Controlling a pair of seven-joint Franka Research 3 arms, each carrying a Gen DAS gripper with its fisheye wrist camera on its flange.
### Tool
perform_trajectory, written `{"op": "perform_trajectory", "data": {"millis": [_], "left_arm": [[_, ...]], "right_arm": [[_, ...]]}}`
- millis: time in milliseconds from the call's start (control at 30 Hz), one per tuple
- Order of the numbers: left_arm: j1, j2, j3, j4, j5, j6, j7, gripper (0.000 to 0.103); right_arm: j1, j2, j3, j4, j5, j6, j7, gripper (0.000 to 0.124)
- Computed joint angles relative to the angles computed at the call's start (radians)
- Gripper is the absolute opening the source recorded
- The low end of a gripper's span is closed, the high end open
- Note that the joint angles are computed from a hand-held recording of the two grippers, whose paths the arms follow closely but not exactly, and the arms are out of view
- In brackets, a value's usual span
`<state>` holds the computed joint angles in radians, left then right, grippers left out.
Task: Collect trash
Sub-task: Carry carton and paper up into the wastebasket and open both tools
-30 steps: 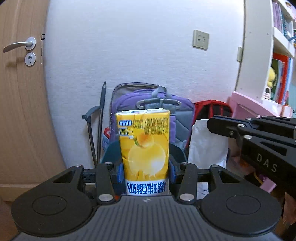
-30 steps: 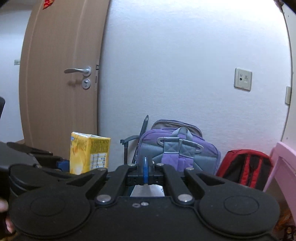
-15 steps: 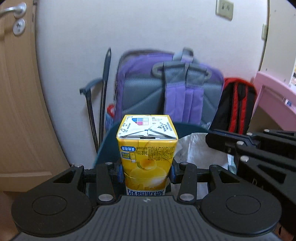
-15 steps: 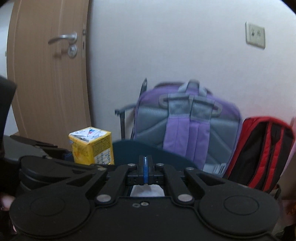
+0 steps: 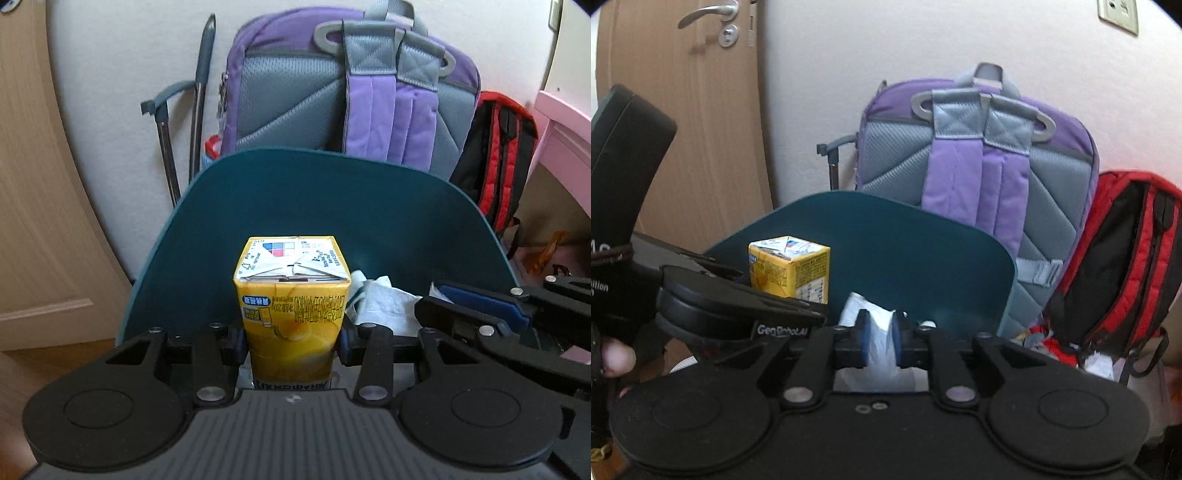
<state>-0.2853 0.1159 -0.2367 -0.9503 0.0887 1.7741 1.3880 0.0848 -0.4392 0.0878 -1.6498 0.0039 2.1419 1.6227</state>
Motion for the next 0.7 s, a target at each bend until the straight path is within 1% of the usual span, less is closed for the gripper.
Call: {"op": "perform_trajectory", "data": {"millis": [33,100,167,333,400,500,700], "left_arm": [[0.002,-0.007,0.001,-0.012,-0.003,0.003,-0.001,0.043],[0.002,-0.014,0.0,-0.019,0.0,0.006,-0.014,0.047],[-0.004,0.007,-0.003,0.025,0.004,-0.016,-0.018,0.054],[-0.023,0.016,-0.006,0.078,0.028,-0.042,-0.028,0.065],[-0.025,0.001,-0.006,0.076,0.025,-0.041,-0.03,0.066],[-0.026,-0.025,-0.009,0.071,0.016,-0.046,-0.023,0.066],[-0.02,-0.117,-0.016,0.018,-0.013,-0.064,-0.01,0.067]], "right_arm": [[-0.002,0.001,-0.001,0.003,0.001,-0.007,0.006,0.02],[0.0,-0.003,-0.01,0.001,0.016,-0.015,0.012,0.024],[-0.003,-0.012,-0.012,-0.004,0.019,-0.013,0.017,0.025],[-0.013,-0.04,-0.01,0.001,0.017,-0.029,0.029,0.033],[-0.016,-0.053,-0.01,0.006,0.02,-0.04,0.035,0.04],[-0.018,-0.079,-0.01,0.011,0.026,-0.057,0.038,0.042],[-0.02,-0.134,-0.009,0.04,0.051,-0.118,0.048,0.049]]}}
